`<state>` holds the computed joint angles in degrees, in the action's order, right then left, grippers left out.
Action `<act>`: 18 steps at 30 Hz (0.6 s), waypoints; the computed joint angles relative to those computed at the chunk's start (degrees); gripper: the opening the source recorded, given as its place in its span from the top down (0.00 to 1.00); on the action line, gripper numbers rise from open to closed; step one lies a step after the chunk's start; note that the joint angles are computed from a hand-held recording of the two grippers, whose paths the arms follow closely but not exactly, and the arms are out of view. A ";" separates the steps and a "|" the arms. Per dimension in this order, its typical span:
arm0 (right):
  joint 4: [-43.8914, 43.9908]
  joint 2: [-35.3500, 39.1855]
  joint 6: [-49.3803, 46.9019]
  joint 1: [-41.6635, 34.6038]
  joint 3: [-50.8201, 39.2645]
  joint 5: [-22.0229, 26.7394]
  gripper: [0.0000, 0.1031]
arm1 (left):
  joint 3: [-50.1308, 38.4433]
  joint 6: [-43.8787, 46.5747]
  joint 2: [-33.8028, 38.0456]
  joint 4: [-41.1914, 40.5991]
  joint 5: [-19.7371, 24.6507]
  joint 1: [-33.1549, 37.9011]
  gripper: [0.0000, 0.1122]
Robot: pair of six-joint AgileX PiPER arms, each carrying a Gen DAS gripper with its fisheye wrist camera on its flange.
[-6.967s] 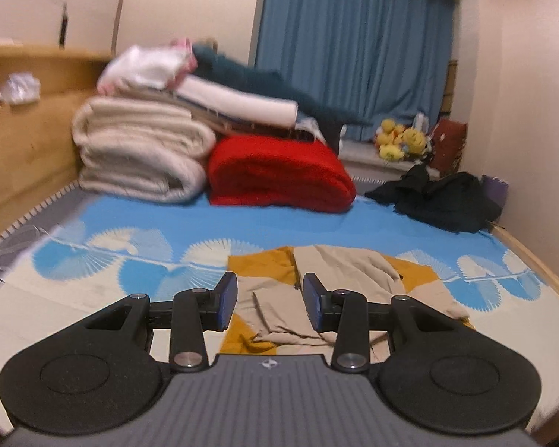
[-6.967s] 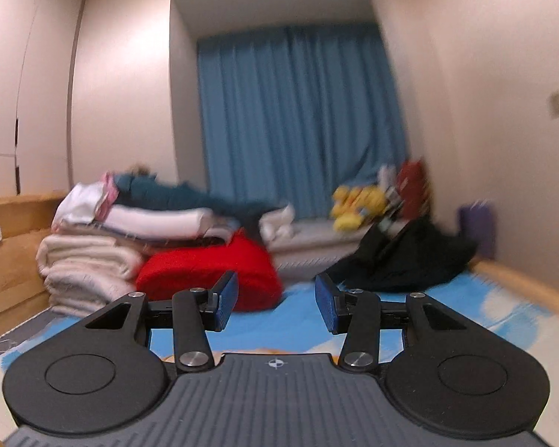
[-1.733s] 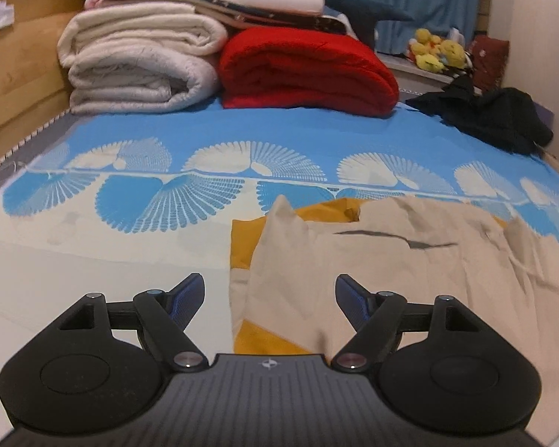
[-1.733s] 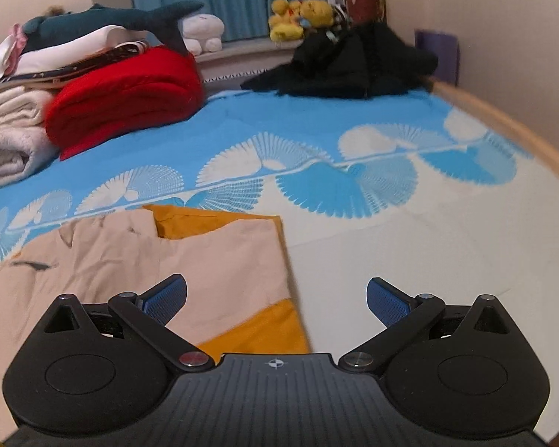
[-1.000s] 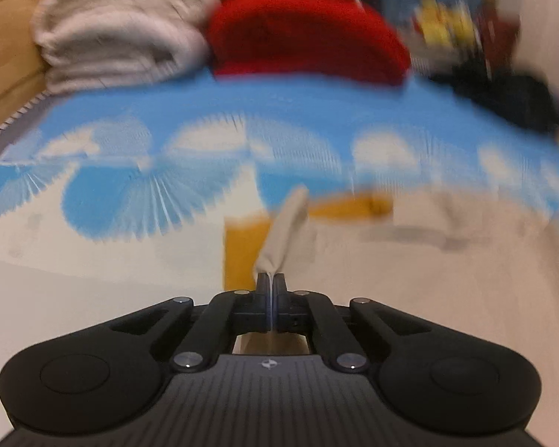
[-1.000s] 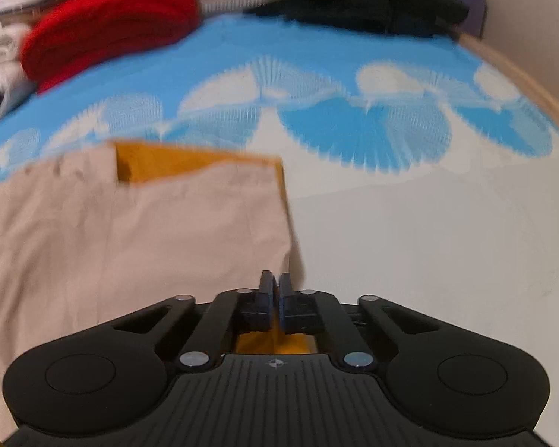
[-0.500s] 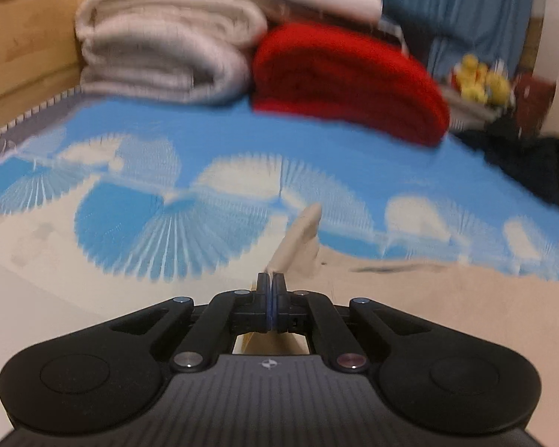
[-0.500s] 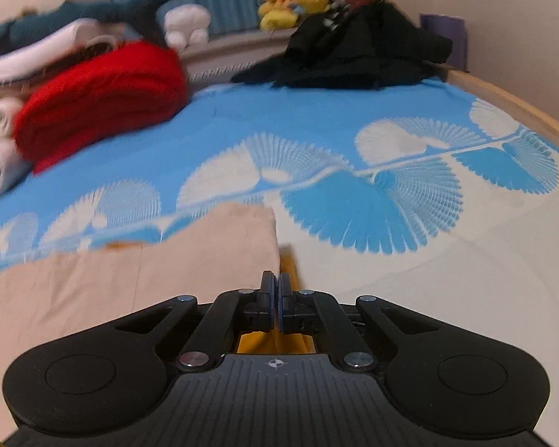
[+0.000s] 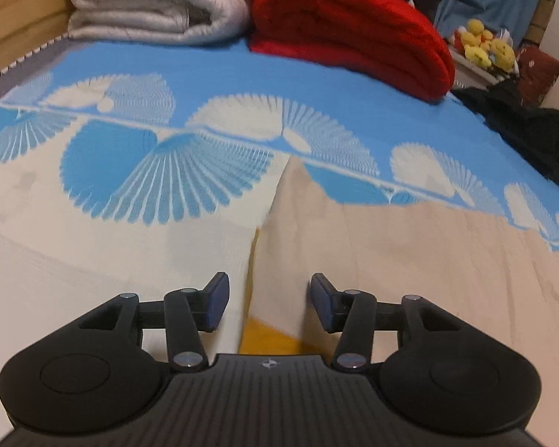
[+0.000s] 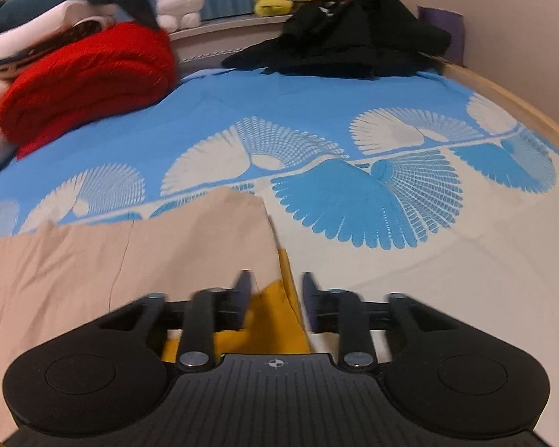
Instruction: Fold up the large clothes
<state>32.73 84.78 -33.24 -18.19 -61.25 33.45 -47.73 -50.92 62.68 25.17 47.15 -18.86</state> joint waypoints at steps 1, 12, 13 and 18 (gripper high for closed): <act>0.28 -0.01 -1.19 -0.58 -0.10 1.22 0.57 | 0.67 0.39 -0.49 -0.62 -0.13 0.19 0.52; 2.83 -0.67 -1.53 -1.92 -0.56 5.07 0.92 | 2.77 -17.57 -2.15 15.93 -2.81 -8.46 0.98; 3.58 -1.17 -1.43 -2.05 -0.15 3.82 0.93 | 1.77 -16.02 -0.18 14.17 -1.15 -8.39 0.95; -10.29 1.43 10.46 1.59 -1.57 4.62 0.91 | -1.69 -11.20 3.54 11.47 7.47 -11.63 0.80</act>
<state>22.45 86.21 -22.78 -16.60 -62.83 38.07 -49.42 -62.13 66.22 36.64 54.61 -30.49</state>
